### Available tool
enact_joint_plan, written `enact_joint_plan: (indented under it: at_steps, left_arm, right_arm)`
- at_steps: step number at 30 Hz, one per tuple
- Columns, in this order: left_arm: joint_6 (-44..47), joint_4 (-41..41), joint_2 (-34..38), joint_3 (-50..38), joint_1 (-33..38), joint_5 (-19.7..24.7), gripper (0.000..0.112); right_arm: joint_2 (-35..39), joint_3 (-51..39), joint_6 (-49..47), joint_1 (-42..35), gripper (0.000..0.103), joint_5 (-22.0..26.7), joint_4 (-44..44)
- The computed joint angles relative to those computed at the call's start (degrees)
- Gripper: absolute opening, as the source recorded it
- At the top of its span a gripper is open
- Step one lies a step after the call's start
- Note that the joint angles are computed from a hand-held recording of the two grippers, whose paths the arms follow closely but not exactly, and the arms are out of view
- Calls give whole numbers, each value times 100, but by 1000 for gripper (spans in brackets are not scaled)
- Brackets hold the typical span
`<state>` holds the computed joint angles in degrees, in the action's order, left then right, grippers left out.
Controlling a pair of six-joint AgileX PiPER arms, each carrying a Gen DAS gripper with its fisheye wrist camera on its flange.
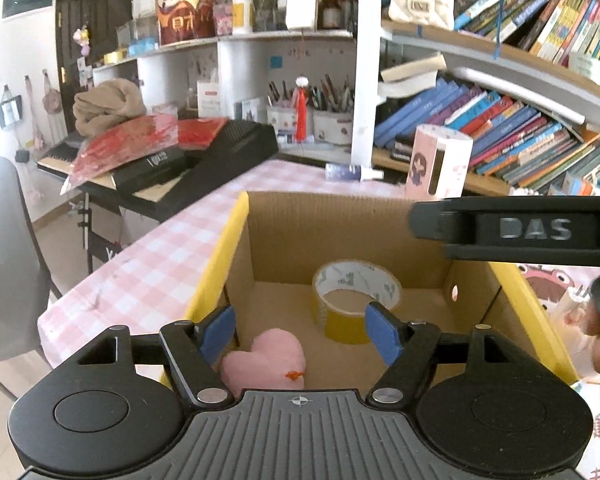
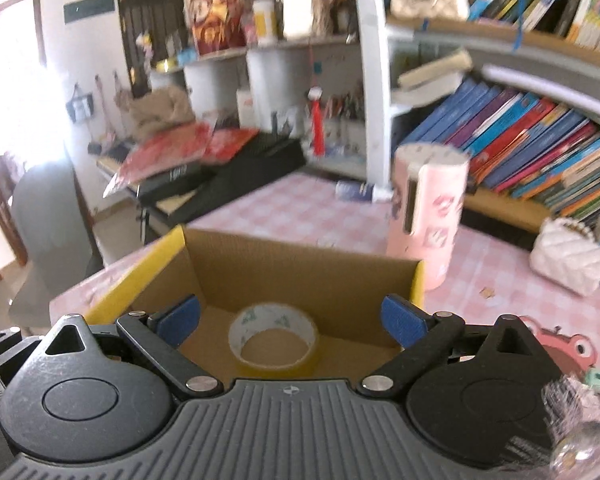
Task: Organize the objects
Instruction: 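Lift both tools out of the box and withdraw toward the table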
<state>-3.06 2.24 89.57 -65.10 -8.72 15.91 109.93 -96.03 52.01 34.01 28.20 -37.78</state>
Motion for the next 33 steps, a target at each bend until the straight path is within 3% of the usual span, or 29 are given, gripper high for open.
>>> enact_joint_plan:
  at_steps: [3, 7, 14, 21, 33]
  left_arm:
    - [446, -425, -203, 193, 118, -96, 75]
    - [1233, -1221, -451, 422, 325, -106, 75]
    - [2440, -2420, -887, 860, 629, -95, 81]
    - [3372, -3206, -1361, 1293, 959, 244, 83]
    - [4325, -3575, -2162, 2035, 1457, 887, 83]
  right_arm:
    - [-338, 451, 1062, 189, 98, 24, -1081]
    - [-678, 926, 2348, 495, 98, 436, -2202]
    - [-1111, 1736, 3919, 1143, 98, 1497, -3391]
    - [-1243, 2260, 4306, 1954, 99, 2667, -3106]
    - [-1069, 2237, 4490, 3014, 99, 3728, -2341]
